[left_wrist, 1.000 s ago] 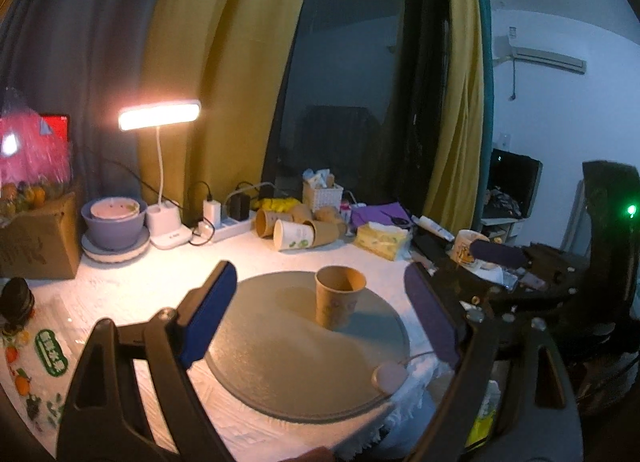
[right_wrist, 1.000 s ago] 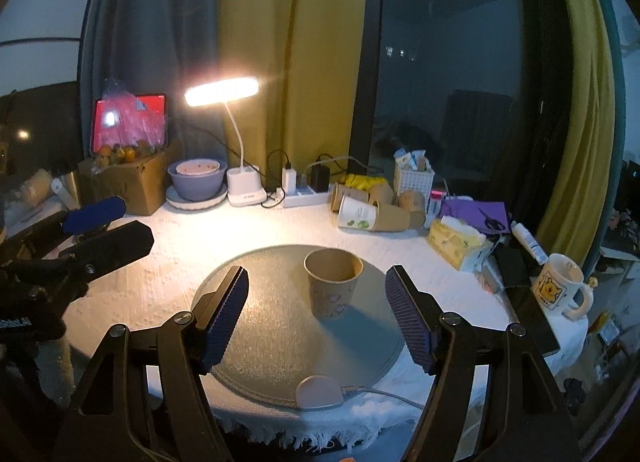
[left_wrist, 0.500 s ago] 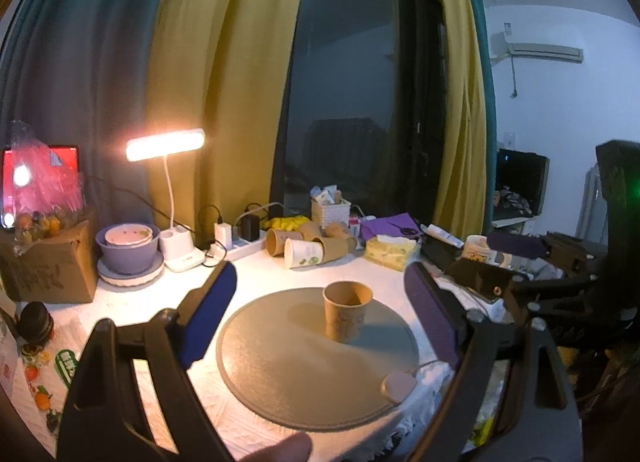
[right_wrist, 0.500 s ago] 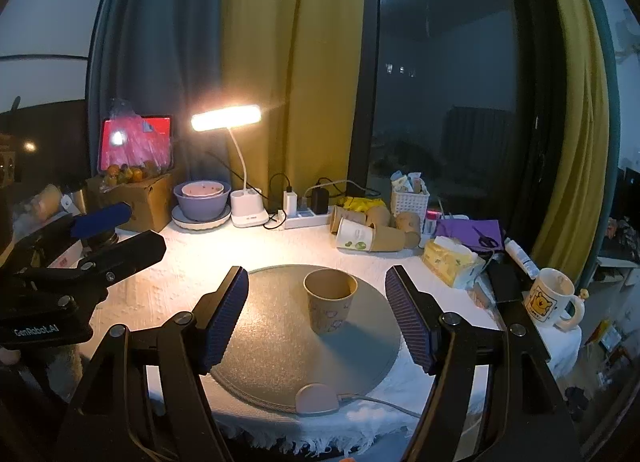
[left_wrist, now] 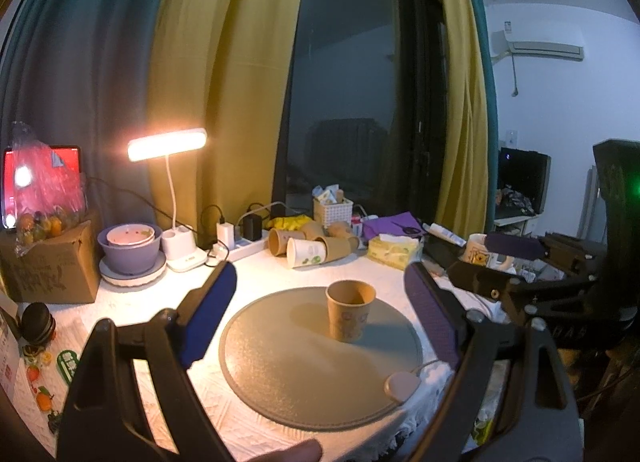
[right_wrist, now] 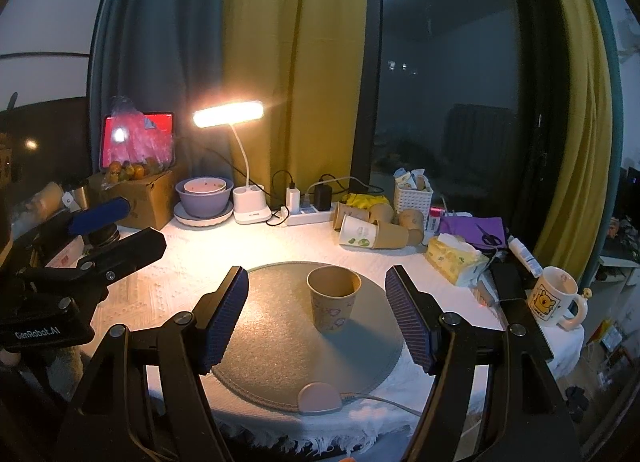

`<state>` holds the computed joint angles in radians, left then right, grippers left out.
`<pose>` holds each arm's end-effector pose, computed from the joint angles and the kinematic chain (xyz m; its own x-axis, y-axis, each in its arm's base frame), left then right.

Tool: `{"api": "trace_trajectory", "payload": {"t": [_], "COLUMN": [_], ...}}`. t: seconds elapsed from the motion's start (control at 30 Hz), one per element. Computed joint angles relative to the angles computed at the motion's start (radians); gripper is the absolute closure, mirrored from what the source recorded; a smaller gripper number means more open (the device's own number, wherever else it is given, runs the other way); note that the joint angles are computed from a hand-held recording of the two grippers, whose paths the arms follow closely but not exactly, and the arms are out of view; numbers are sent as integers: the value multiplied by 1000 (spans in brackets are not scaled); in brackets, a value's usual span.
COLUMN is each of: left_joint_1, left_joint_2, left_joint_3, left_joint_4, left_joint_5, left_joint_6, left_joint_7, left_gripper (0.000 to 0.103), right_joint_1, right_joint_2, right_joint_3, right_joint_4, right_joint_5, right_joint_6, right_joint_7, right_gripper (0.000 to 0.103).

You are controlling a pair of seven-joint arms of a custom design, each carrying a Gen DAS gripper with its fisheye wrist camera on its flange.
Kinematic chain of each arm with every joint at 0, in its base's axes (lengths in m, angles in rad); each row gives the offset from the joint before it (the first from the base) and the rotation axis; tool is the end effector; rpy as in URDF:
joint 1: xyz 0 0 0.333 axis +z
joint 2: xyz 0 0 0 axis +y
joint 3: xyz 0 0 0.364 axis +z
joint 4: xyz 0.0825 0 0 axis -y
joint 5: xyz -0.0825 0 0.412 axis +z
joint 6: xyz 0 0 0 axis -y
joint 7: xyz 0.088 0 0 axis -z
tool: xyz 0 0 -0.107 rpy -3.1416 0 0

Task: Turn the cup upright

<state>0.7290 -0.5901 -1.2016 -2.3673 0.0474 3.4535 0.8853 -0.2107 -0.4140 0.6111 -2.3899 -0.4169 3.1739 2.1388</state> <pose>0.4112 -0.3420 0.5725 -0.2657 -0.9606 0.0815 -0.2312 -0.0186 -0.9727 0.4225 0.2670 0.5996 0.3003 -0.9496 0.0903 -0.3784 -0.2055 -0.9025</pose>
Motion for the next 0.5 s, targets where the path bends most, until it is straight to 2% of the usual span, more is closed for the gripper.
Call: {"api": "trace_trajectory", "payload": {"t": [0.5], "left_joint_1": [6], "left_joint_2": [1], "left_joint_3": [-6], "left_joint_4": [1], "left_joint_5": [6], "left_joint_6": [1], "left_joint_7": [-9], "left_gripper": [16], "right_joint_1": [4], "right_joint_2": [9], "right_joint_3": [-3], "right_joint_4": [-3], "right_joint_5": [-10], "right_joint_6": [-8], "right_joint_7": [16], "right_gripper": [29]}}
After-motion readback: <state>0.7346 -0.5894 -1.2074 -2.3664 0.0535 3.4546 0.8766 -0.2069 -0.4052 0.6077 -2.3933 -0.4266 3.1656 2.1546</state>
